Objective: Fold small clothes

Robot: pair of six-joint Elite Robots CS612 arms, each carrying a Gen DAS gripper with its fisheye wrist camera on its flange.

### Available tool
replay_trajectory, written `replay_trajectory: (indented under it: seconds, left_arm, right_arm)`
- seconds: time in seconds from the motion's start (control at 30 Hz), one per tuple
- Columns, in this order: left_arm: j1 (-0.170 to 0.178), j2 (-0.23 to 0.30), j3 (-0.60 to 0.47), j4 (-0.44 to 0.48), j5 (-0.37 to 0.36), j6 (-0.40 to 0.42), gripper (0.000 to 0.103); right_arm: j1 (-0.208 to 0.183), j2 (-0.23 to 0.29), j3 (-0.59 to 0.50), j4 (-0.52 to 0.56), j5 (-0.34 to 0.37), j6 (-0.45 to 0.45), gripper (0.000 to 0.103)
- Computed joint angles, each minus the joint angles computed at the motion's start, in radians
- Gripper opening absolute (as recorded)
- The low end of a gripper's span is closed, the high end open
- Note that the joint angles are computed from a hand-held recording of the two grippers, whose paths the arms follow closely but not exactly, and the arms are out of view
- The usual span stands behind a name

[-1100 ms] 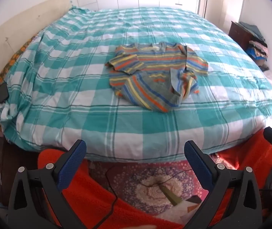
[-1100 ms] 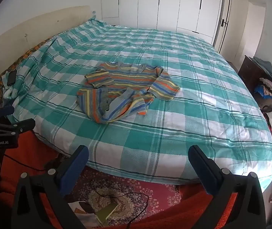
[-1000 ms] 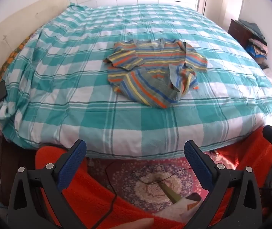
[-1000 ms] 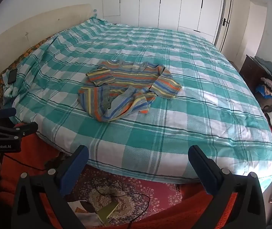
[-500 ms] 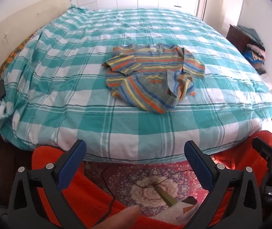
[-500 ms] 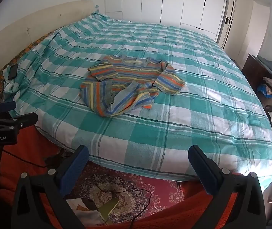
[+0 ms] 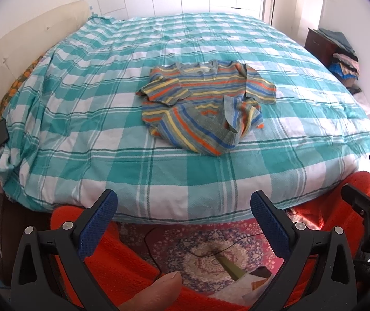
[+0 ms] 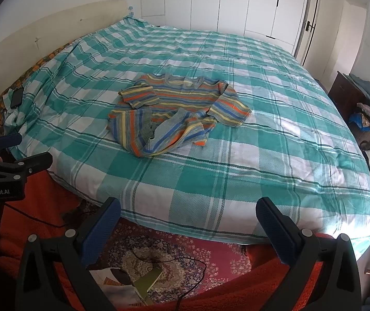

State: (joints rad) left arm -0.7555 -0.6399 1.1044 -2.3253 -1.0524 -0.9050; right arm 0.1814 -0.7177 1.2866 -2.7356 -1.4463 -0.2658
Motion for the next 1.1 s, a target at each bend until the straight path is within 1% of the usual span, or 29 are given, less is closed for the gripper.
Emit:
replay_trajectory:
  seconds: [0.17,0.73,1.1]
  left_arm:
    - [-0.002,0.005,-0.008,0.017,0.0,0.003,0.102]
    - [-0.002,0.003,-0.007,0.026,-0.001,0.008,0.102]
    - [-0.003,0.01,-0.022,0.039,0.005,0.022,0.102]
  right_arm:
    - [0.0,0.0,0.001,0.0,0.0,-0.002,0.103]
    - [0.001,-0.003,0.008,0.0,0.0,-0.008,0.103]
    - [0.001,-0.002,0.007,0.0,-0.004,-0.008,0.103]
